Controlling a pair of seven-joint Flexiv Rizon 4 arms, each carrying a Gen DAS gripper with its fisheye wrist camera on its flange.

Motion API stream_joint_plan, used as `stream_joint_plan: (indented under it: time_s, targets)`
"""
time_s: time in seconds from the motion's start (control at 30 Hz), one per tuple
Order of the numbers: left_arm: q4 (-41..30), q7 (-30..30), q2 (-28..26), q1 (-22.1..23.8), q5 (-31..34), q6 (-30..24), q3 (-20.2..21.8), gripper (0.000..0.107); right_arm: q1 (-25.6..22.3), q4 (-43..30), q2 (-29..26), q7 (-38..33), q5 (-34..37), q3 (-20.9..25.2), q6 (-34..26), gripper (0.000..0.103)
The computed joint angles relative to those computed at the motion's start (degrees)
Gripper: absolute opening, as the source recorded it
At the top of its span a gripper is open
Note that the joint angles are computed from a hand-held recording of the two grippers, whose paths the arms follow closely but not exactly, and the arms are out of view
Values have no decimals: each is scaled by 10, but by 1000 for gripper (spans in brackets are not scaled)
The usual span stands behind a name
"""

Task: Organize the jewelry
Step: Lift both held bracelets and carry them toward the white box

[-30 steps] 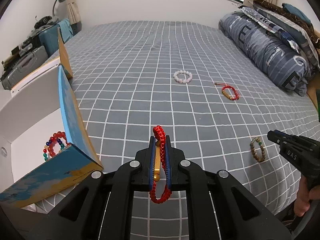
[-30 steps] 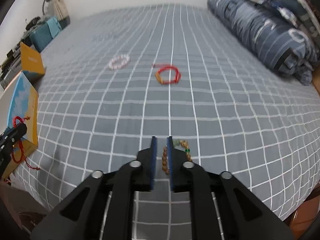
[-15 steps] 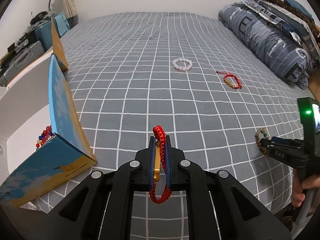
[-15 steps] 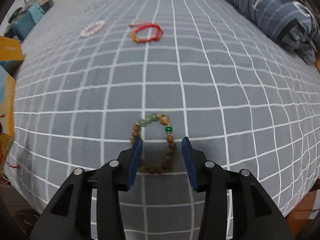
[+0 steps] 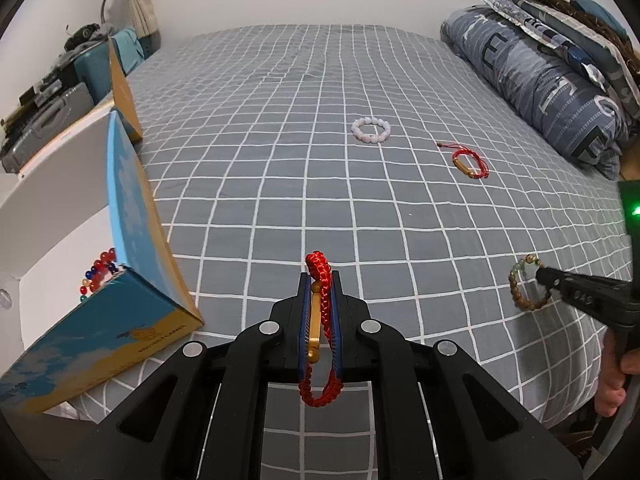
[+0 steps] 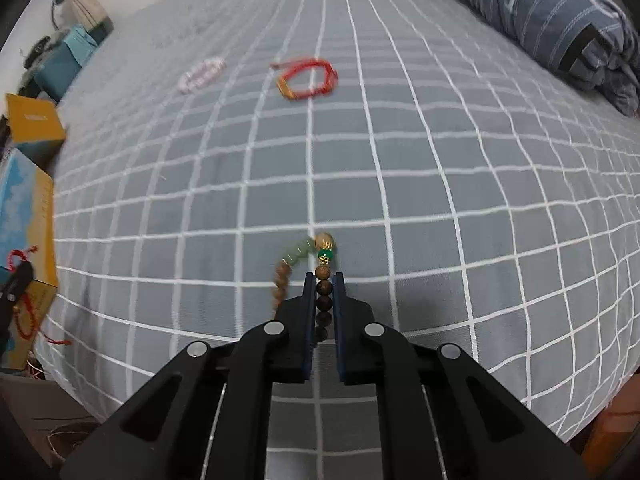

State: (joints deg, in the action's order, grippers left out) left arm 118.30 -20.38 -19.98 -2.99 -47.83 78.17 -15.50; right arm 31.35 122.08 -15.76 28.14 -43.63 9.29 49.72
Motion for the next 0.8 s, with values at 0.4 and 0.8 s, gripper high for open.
stream_joint_plan:
  time_s: [0.4, 0.8]
  targets:
    - [12, 70, 28, -12, -105, 0, -5, 8, 29, -33, 17, 30, -137, 2, -121, 8]
    - [8, 120, 40, -57, -182, -4, 27, 8, 37, -67, 16, 22, -162, 14, -193, 8]
